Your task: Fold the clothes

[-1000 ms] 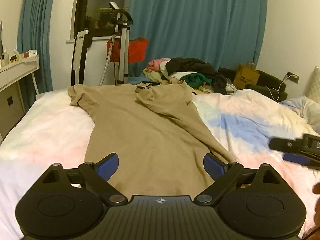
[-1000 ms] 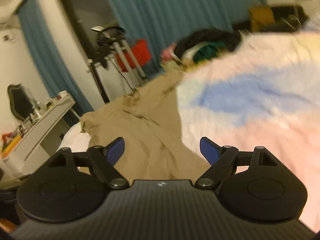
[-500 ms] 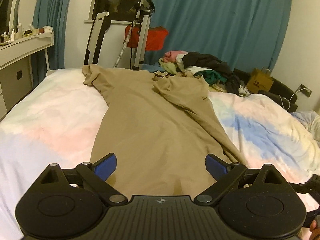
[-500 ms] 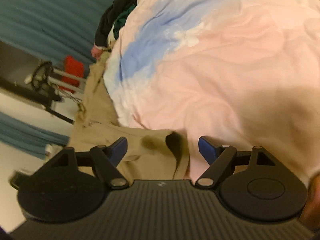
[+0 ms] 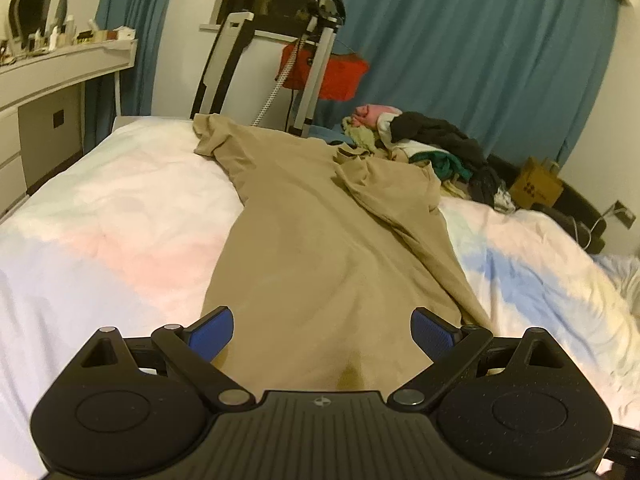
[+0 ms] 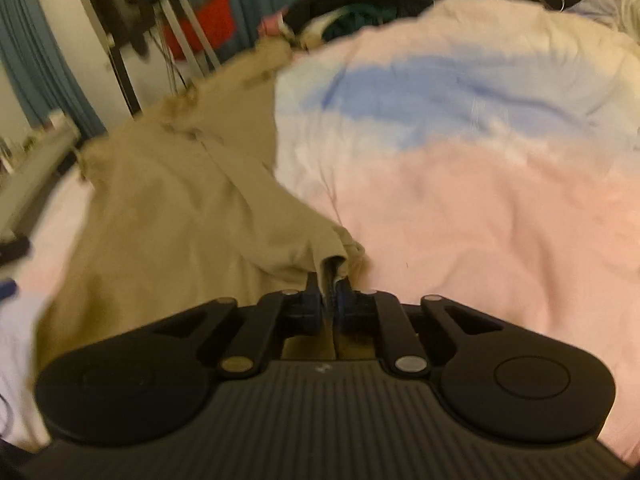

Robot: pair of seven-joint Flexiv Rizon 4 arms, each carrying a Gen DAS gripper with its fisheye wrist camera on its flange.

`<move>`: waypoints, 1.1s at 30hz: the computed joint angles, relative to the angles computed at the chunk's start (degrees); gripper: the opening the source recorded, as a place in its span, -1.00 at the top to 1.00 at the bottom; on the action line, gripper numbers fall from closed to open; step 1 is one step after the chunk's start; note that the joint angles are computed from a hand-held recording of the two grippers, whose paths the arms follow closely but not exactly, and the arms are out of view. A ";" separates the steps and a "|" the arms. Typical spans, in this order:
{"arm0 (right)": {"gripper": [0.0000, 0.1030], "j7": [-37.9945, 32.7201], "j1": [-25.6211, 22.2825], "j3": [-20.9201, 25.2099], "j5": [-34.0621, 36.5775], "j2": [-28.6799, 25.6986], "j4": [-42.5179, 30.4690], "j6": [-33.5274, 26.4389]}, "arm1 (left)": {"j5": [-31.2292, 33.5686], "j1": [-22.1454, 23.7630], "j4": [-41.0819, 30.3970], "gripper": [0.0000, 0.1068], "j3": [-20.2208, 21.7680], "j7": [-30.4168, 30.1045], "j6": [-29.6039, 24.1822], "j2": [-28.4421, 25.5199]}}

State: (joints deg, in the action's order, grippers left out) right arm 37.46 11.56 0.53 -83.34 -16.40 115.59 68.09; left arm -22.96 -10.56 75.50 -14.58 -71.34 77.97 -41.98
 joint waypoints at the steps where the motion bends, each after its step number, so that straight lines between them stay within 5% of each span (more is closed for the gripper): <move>1: 0.82 1.99 0.34 -0.16 -2.59 1.18 0.26 -0.80 | -0.50 0.51 0.41 -0.81 -0.73 0.14 0.27 0.23; 5: 0.84 6.45 0.71 1.67 -10.20 4.92 0.03 -5.31 | -2.79 2.79 1.65 -0.81 -4.12 1.81 1.92 0.83; 11: 0.86 -7.45 5.57 4.33 -13.23 2.32 -7.51 -9.29 | -5.14 6.09 3.21 -0.81 -8.65 4.78 7.77 1.25; 15: 0.87 -25.68 10.43 3.90 -6.05 -5.60 -15.09 -8.02 | -5.86 7.16 2.67 -0.81 -9.11 3.92 8.22 1.08; 20: 0.87 -44.88 13.24 4.13 11.90 -14.06 -20.96 -7.89 | -6.68 7.26 1.72 -0.81 -7.58 2.30 4.40 0.83; 24: 0.87 -44.30 13.77 2.09 15.44 -12.18 -19.16 -4.90 | -8.23 7.90 1.15 -0.81 -8.44 3.46 0.77 0.38; 31: 0.79 -31.27 12.60 -2.93 7.07 -2.82 -13.92 -2.26 | -13.59 8.93 2.15 -0.71 -12.02 10.44 -7.00 0.40; 33: 0.53 -26.97 10.34 -2.55 5.81 -0.89 -12.84 -1.48 | -15.32 8.66 2.21 -0.63 -12.11 11.97 -10.28 0.49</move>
State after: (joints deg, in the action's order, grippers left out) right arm 10.50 21.90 -2.02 -77.53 -17.29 102.76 66.61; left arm -38.28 -1.90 77.71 -26.70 -59.37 67.69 -41.48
